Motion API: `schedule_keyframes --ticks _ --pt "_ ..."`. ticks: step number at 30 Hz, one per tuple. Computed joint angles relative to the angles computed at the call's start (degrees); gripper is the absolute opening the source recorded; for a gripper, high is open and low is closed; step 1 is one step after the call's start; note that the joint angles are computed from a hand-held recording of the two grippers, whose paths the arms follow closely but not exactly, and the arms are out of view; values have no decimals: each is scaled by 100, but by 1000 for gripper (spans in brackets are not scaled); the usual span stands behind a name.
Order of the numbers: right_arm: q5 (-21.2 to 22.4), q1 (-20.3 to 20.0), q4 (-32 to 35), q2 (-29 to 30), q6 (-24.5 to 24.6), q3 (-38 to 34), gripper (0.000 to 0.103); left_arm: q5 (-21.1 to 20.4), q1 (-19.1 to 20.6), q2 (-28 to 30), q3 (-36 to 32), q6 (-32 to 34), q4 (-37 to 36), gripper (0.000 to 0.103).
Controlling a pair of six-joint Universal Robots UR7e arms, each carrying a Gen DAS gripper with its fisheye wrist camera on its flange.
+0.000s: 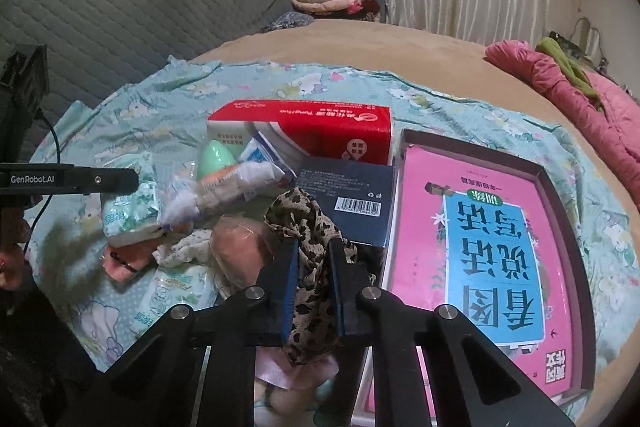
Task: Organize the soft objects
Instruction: 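Grasp white wipes pack with left gripper while right grasps leopard-print cloth, then carry wipes pack with left gripper to tray while right releases leopard cloth on book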
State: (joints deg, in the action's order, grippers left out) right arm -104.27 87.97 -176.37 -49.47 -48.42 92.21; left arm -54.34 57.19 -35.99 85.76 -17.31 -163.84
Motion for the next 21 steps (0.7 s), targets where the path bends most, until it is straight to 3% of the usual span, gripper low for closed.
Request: schedule_keyframes --ticks 9,21 --pt "232 44 -341 -93 -169 162 11 193 -138 -151 230 66 -220 36" --pt "517 -7 -460 -236 58 202 11 377 -386 -169 218 241 -249 36"
